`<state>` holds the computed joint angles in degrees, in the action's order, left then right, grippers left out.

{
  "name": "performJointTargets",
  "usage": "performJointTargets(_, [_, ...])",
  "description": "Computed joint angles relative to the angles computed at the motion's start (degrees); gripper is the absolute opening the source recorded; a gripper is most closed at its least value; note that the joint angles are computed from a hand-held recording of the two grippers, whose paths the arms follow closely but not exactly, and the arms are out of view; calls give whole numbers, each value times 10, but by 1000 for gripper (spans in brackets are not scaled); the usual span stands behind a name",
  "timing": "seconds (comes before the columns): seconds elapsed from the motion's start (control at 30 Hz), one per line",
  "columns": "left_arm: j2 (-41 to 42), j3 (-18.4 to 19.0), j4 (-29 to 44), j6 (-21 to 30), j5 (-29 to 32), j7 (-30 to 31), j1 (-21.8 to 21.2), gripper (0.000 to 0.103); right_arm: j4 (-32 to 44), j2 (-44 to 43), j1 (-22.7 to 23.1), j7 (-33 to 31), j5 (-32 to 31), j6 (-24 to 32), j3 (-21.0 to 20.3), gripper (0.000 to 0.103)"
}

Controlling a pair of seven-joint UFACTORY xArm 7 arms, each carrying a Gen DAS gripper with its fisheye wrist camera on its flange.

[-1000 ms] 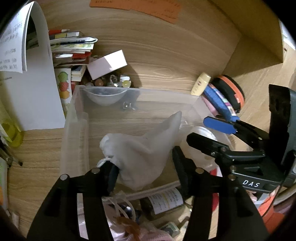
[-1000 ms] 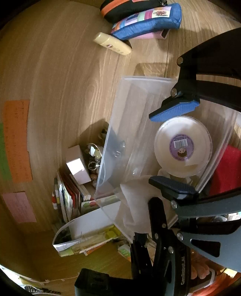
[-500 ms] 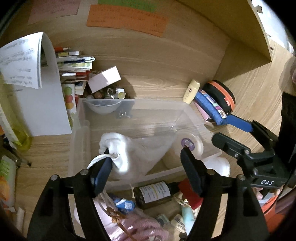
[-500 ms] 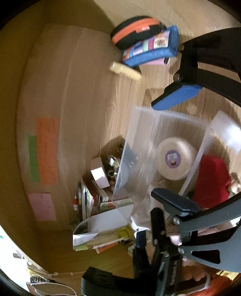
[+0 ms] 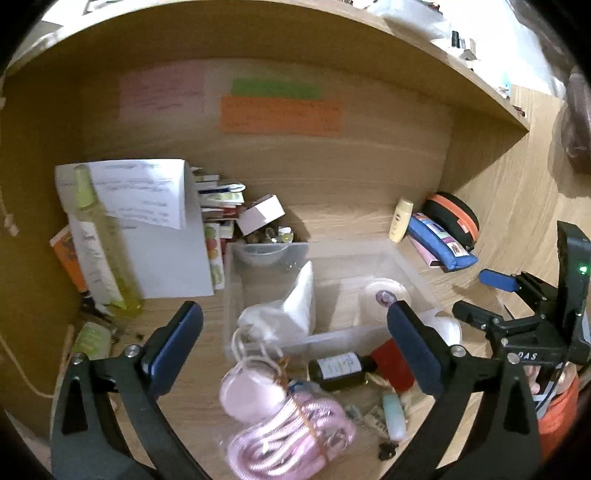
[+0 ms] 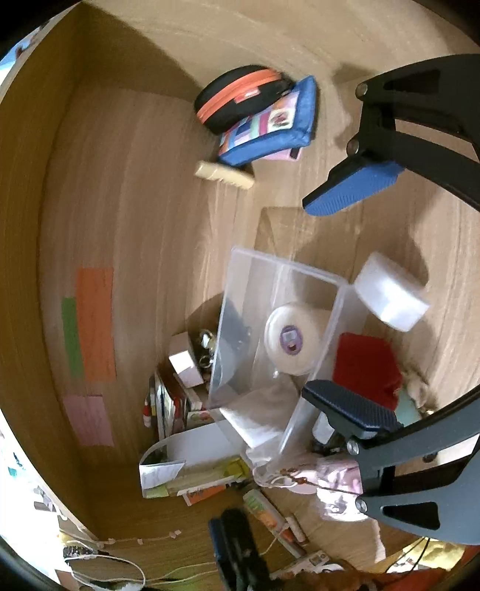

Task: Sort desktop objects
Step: 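Release the cloth bag into the clear box with the left tool, then grasp the bagged pink rope with the left tool while the right tool grasps the white tape roll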

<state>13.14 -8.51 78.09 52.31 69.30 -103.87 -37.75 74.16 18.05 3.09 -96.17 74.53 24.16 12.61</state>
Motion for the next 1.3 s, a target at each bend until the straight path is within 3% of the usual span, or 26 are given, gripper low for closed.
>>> performJointTargets(0.27, [-33, -17, -70, 17, -47, -23, 7, 101, -37, -21, -11, -25, 26, -9, -12, 99])
performJointTargets(0.47, [-42, -28, -118, 13, -103, -24, 17, 101, -56, -24, -7, -28, 26, -24, -23, 99])
performJointTargets(0.63, [-42, -34, -140, 0, -135, -18, 17, 101, -66, -16, -9, 7, -7, -29, -27, 99])
performJointTargets(0.97, [-38, -32, -178, -99, -145, -13, 20, 101, -78, -1, -16, 95, -89, -29, -18, 99])
performJointTargets(1.3, [18, -10, -126, -132, -189, 74, 15, 101, -61, 24, -28, 170, -177, -25, -1, 99])
